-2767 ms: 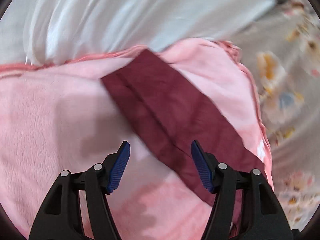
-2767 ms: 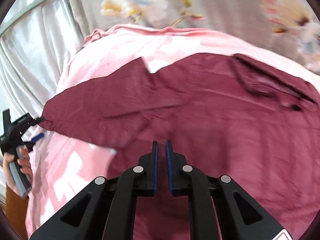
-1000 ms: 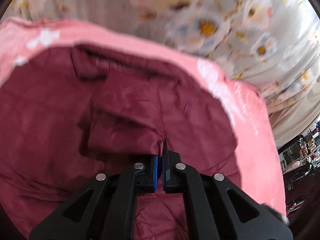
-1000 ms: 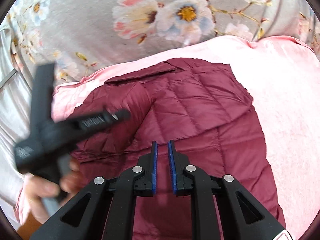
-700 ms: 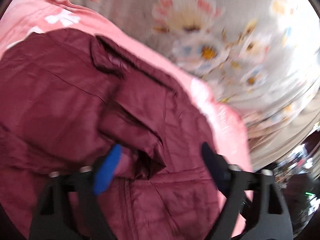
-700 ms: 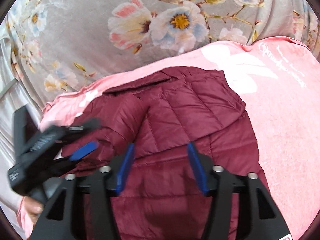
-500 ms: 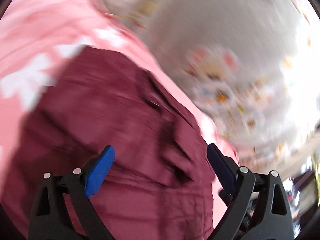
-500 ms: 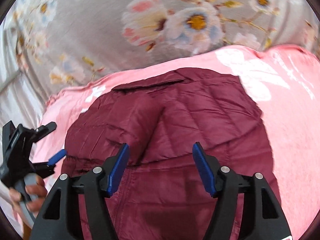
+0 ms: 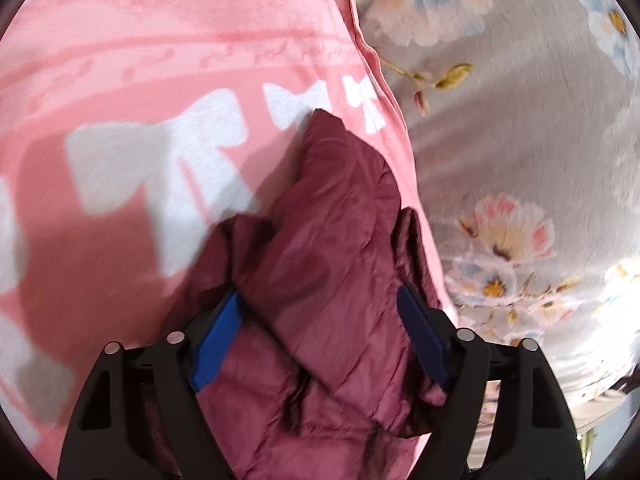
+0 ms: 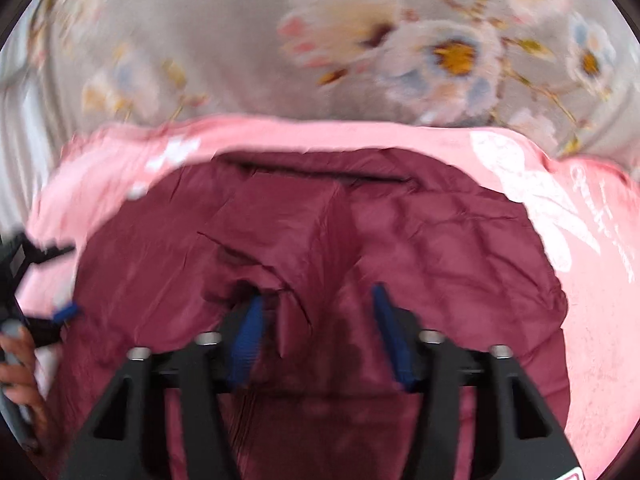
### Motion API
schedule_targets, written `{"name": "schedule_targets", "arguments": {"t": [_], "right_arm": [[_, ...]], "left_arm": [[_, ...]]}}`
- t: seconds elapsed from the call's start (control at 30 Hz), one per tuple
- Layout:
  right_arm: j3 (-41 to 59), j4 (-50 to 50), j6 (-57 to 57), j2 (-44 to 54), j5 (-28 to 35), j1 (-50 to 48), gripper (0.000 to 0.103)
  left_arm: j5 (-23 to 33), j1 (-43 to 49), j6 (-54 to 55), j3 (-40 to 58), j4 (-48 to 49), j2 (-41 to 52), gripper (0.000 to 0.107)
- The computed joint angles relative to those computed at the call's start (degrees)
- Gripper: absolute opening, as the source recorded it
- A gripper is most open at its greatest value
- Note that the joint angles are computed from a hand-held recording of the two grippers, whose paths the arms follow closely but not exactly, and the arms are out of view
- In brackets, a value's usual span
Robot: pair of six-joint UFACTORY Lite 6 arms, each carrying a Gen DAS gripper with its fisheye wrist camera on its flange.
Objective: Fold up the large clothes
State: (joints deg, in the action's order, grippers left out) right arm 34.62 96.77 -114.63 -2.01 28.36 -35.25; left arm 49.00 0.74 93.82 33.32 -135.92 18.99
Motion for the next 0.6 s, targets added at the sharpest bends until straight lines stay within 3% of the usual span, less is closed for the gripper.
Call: {"name": "schedule_targets", "arguments": {"t": [0.1,0.17,0.23,0.37,0.43,0.47,0.6], "right_arm": [[8.28,-9.79,11.76,7.62,7.72,-8.41,0.036],[11.26,-12.66,14.39,11.92,8.38,-10.48,0.04],[12.83,-15.18,15.99,15.14,9.22,-12.02,0.04],[14.42,-16.16,17.2,19.3,12.38,-14.92,0.041],[14.78,-17.17,17.61,20.1,11.76,-13.77,0.022],[14.78,-18.03,17.89,19.61,11.29,-12.88,0.004],[12.72,-16.68,15.8,13.22,19.87,-16.38,0.002]], "left_arm": [[-0.09,0.2,-2.85,4.26,0.89,3.71,0.071],[-1.03,-0.26,-3.35,5.54,0.68,5.02,0.067],[-2.71,-1.28,-1.41,4.87,-1.74,4.45,0.06],[-6.56,-2.67,2.39,3.07,-6.02,2.08,0.035],[-8.29,-3.11,3.89,3.48,-6.54,1.67,0.011],[-8.64,-3.17,3.97,3.88,-5.87,1.56,0.004],[-14.19,-5.62,12.51,0.57,-13.51,-7.85,0.001]]}}
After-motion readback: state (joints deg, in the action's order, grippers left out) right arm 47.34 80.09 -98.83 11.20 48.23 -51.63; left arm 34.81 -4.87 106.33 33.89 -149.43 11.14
